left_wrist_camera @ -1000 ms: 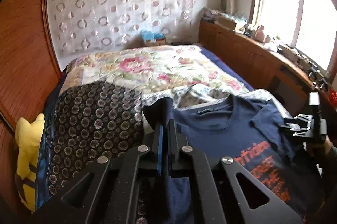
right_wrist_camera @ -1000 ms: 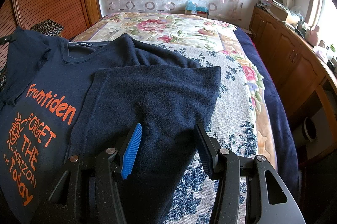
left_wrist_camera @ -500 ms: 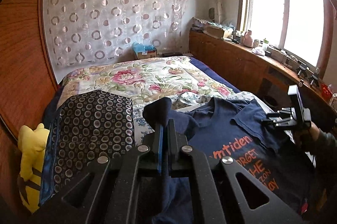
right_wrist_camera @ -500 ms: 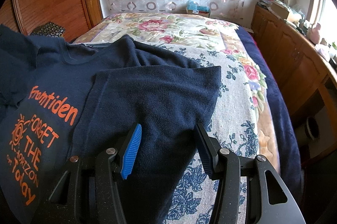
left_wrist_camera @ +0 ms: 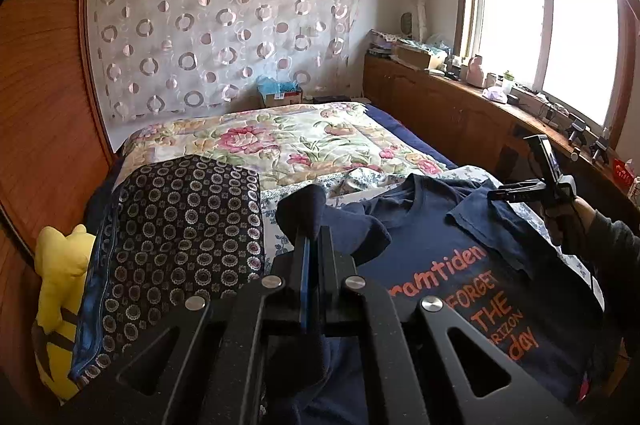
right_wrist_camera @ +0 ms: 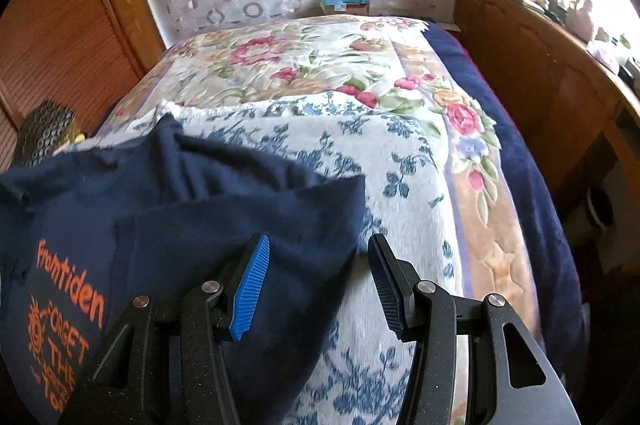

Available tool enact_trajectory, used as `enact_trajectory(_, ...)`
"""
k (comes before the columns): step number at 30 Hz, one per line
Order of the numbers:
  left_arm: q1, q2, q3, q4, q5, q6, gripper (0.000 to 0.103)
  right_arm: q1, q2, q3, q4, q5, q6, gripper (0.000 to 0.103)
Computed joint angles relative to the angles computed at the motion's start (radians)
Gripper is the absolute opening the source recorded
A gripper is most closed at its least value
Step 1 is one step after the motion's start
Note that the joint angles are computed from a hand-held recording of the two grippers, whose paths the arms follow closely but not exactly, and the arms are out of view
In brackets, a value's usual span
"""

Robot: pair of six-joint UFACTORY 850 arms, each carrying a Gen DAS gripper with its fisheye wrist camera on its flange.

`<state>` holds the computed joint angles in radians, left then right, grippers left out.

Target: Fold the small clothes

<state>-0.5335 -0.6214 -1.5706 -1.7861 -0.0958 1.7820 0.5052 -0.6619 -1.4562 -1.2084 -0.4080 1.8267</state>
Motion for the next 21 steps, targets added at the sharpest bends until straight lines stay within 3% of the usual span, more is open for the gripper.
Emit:
enact_trajectory(2,0.002,-0.001,0.002,-0.002,-0.004,0.000,0.004,0.010,-0.017,-0.023,0.014,-0.026,-0.026,0.049)
enact_trajectory(4,0.008,0.008,0.019,-0.042,-0.025,0.037,0.004,0.023,-0.035,-0.050,0.037,-0.052,-0.083,0.025)
enact_trajectory(5,0.009,0.013,0.028,-0.085,-0.028,0.079,0.004,0.023,-0.034,-0.051,0.050,-0.026,-0.099,0.007)
enact_trajectory(7,0.013,0.037,0.065,-0.242,-0.048,0.232,0.004,0.035,-0.026,-0.049,0.004,-0.027,-0.077,0.007)
enact_trajectory(10,0.020,0.089,0.139,-0.452,-0.085,0.428,0.004,0.077,0.030,0.005,-0.245,-0.055,0.141,0.006)
enact_trajectory(13,0.028,0.145,0.216,-0.609,-0.134,0.575,0.004,0.134,0.111,0.083,-0.467,-0.114,0.336,0.006)
enact_trajectory(16,0.037,0.215,0.316,-0.789,-0.189,0.745,0.003,0.200,0.187,0.158,-0.568,-0.195,0.408,0.006)
enact_trajectory(21,0.059,0.300,0.454,-0.882,-0.264,0.809,0.002,0.303,0.283,0.297,-0.651,-0.276,0.502,0.006)
